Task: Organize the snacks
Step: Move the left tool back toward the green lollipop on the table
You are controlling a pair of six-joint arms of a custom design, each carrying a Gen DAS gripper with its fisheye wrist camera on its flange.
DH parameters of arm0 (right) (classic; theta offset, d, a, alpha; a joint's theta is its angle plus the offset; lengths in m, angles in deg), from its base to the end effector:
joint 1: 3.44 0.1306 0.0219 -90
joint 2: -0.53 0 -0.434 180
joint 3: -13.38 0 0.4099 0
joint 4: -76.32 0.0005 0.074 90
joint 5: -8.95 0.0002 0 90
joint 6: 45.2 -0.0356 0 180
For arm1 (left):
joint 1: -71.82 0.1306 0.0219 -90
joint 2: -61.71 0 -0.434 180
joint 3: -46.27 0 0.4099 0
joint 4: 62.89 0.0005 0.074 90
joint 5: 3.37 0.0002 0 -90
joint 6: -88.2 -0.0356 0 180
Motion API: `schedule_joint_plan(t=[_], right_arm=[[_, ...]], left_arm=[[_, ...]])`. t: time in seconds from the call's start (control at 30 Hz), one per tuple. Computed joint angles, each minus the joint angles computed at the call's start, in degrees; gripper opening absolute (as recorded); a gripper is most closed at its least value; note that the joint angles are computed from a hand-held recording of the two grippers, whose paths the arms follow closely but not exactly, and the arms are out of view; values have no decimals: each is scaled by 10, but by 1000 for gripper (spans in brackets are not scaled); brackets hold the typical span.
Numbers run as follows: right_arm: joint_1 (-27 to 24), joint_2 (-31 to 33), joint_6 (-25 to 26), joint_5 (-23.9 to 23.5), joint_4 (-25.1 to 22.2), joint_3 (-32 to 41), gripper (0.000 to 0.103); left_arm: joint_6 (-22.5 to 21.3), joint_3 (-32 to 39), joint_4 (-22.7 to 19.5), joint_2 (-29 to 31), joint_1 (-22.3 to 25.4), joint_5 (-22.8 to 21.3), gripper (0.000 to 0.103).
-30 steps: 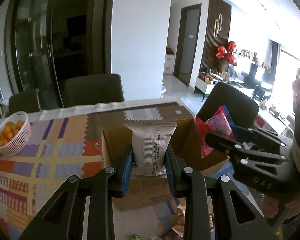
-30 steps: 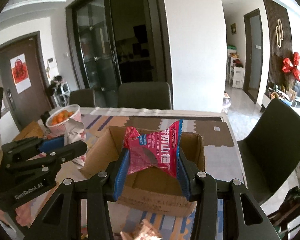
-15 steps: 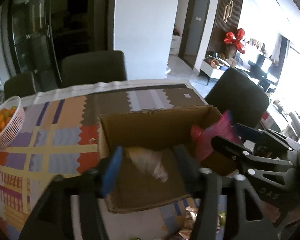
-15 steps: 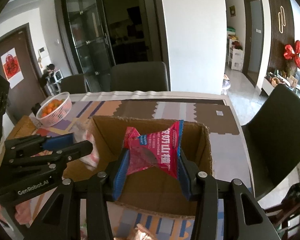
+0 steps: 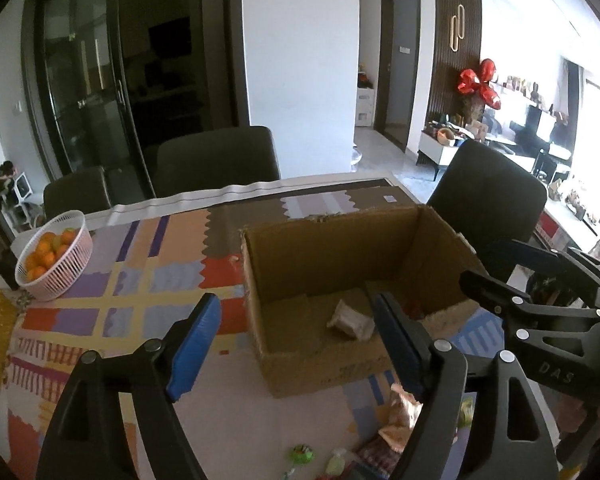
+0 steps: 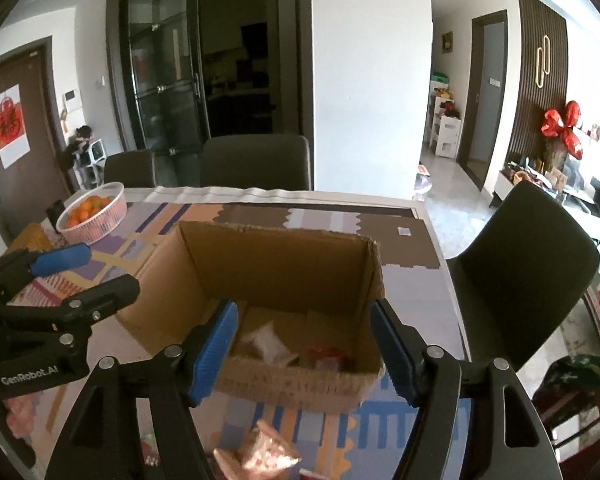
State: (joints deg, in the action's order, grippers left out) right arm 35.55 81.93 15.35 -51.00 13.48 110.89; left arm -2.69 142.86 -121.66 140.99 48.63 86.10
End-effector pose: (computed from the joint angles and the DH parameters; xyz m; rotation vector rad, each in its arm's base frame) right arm 0.3399 0.2516 0.5970 0.0514 2.2521 0.0025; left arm 0.3810 -0.1634 0.6063 0.4754 2.2521 -0.1903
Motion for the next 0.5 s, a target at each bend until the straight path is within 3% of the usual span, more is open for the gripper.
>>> schedule_joint_plan(t=[0.5], right_arm=[[63, -12, -81, -24, -98, -15, 69]], left_arm=[[-52, -76, -22, -77, -6, -15, 79]])
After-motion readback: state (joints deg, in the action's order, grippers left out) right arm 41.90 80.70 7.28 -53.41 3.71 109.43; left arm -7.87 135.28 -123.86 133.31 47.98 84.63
